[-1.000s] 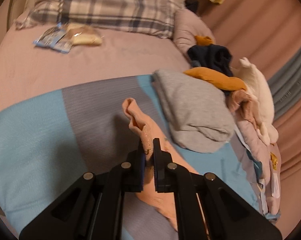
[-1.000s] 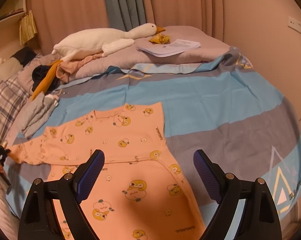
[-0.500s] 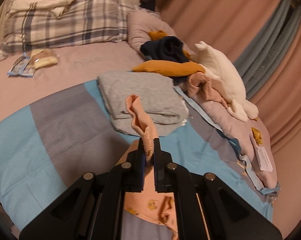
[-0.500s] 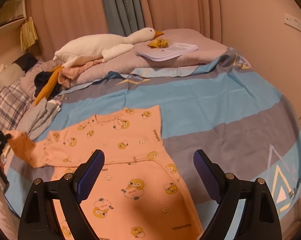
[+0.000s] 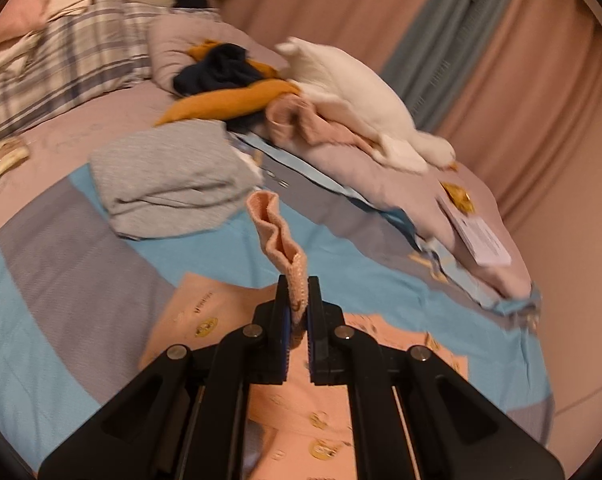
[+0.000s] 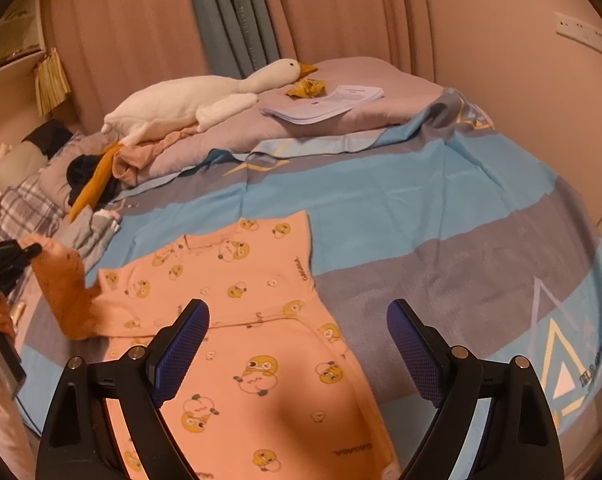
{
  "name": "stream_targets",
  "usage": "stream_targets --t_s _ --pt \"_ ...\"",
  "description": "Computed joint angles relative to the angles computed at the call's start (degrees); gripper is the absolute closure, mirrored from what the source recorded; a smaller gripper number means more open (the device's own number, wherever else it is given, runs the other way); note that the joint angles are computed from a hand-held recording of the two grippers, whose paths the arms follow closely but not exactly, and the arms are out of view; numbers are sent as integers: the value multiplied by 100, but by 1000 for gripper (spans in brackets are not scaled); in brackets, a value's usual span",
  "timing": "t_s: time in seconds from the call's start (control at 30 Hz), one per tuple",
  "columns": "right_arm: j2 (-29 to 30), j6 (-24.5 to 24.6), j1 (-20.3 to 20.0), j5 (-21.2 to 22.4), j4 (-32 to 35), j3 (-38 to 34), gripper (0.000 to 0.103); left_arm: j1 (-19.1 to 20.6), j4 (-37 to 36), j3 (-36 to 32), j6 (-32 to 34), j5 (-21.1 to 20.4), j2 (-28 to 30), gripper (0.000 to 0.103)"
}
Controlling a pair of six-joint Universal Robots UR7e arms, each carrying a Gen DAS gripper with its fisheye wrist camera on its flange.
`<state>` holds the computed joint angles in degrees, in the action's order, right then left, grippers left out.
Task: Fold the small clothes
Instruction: 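Lift the sleeve and carry it over the onesie body with the left gripper, then lay the sleeve onto the body and open the left gripper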
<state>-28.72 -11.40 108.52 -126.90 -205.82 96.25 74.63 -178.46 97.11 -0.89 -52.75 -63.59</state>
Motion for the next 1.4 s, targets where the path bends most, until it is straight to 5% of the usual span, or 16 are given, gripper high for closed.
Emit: stream_targets --t_s 1.03,1.2,1.4 --pt "-165 331 -233 77 84 273 13 21 1856 -318 -94 -178 1184 95" --pt "-167 370 -257 107 150 279 13 120 2240 -396 -253 -380 1189 84" --pt "-169 393 -263 121 204 268 13 195 2662 -408 -532 -1050 979 51"
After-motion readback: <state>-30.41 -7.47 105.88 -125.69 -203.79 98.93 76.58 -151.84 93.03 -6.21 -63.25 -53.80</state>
